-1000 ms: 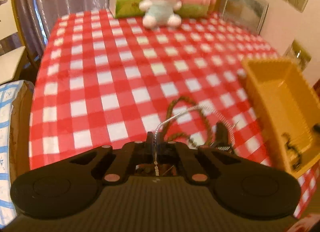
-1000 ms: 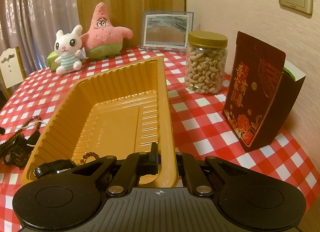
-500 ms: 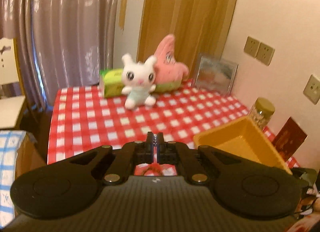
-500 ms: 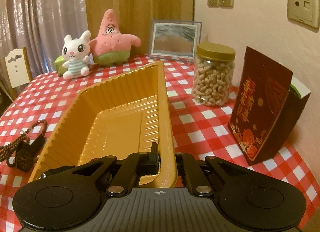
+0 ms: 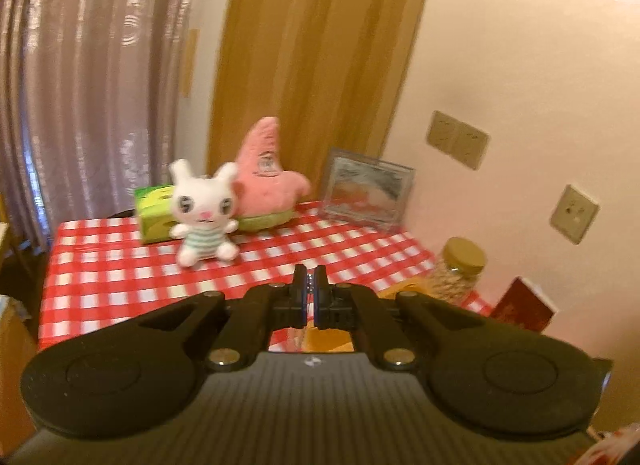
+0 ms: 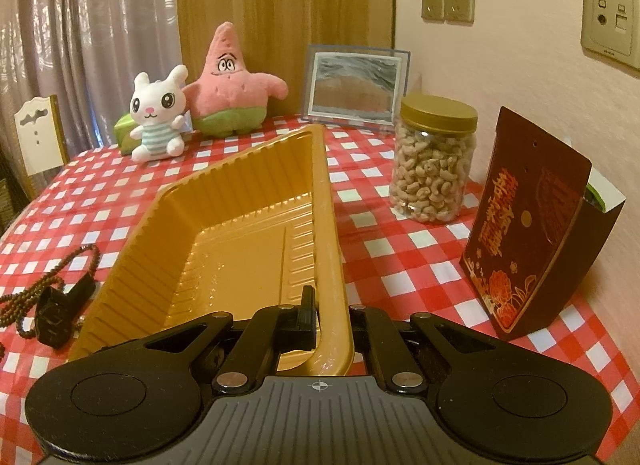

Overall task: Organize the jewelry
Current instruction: 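Carry the silver chain into the orange tray and open the left gripper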

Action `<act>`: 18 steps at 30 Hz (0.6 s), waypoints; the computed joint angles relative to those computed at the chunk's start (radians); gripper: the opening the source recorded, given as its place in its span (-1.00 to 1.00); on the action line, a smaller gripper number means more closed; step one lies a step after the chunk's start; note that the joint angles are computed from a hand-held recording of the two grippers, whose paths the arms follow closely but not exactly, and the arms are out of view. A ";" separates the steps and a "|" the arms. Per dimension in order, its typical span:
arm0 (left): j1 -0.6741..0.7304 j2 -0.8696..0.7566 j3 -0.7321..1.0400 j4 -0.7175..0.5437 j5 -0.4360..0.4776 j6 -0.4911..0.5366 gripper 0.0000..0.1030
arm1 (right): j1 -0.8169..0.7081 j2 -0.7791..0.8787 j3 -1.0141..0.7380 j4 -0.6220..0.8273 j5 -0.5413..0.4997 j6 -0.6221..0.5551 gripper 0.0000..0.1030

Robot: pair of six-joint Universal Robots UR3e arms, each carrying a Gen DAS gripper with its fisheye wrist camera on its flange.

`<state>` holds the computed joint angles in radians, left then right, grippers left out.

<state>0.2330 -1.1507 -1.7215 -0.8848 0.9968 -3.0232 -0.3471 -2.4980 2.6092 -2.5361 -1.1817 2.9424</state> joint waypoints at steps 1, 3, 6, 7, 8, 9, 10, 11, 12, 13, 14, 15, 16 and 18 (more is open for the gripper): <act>-0.034 -0.022 0.006 0.028 0.013 -0.028 -0.97 | 0.011 0.012 -0.003 -0.014 -0.009 0.006 -0.91; -0.106 -0.072 0.022 0.076 0.033 -0.074 -0.97 | 0.028 0.037 -0.007 -0.040 -0.022 0.016 -0.91; -0.242 -0.171 0.050 0.164 0.118 -0.138 -0.96 | 0.051 0.070 -0.015 -0.071 -0.038 0.034 -0.91; -0.278 -0.198 0.054 0.187 0.145 -0.154 -0.96 | 0.051 0.072 -0.015 -0.074 -0.035 0.036 -0.91; -0.308 -0.227 0.056 0.205 0.163 -0.172 -0.96 | 0.053 0.075 -0.015 -0.077 -0.036 0.039 -0.91; -0.334 -0.260 0.066 0.214 0.173 -0.187 -0.96 | 0.056 0.077 -0.016 -0.080 -0.037 0.042 -0.91; -0.356 -0.289 0.070 0.221 0.178 -0.200 -0.96 | 0.057 0.076 -0.016 -0.079 -0.036 0.042 -0.91; -0.377 -0.317 0.074 0.227 0.192 -0.212 -0.96 | 0.058 0.075 -0.016 -0.077 -0.036 0.043 -0.91; -0.398 -0.346 0.077 0.239 0.204 -0.215 -0.95 | 0.058 0.073 -0.015 -0.074 -0.034 0.044 -0.91; -0.414 -0.370 0.083 0.242 0.213 -0.216 -0.95 | 0.056 0.068 -0.015 -0.067 -0.031 0.042 -0.91; -0.426 -0.387 0.085 0.240 0.225 -0.220 -0.93 | 0.053 0.063 -0.015 -0.060 -0.027 0.041 -0.91; -0.437 -0.399 0.084 0.242 0.236 -0.225 -0.92 | 0.048 0.059 -0.014 -0.055 -0.023 0.039 -0.91; -0.442 -0.408 0.081 0.241 0.238 -0.226 -0.87 | 0.044 0.051 -0.014 -0.044 -0.019 0.035 -0.91; -0.443 -0.402 0.065 0.241 0.244 -0.226 -0.58 | 0.039 0.044 -0.013 -0.035 -0.014 0.032 -0.91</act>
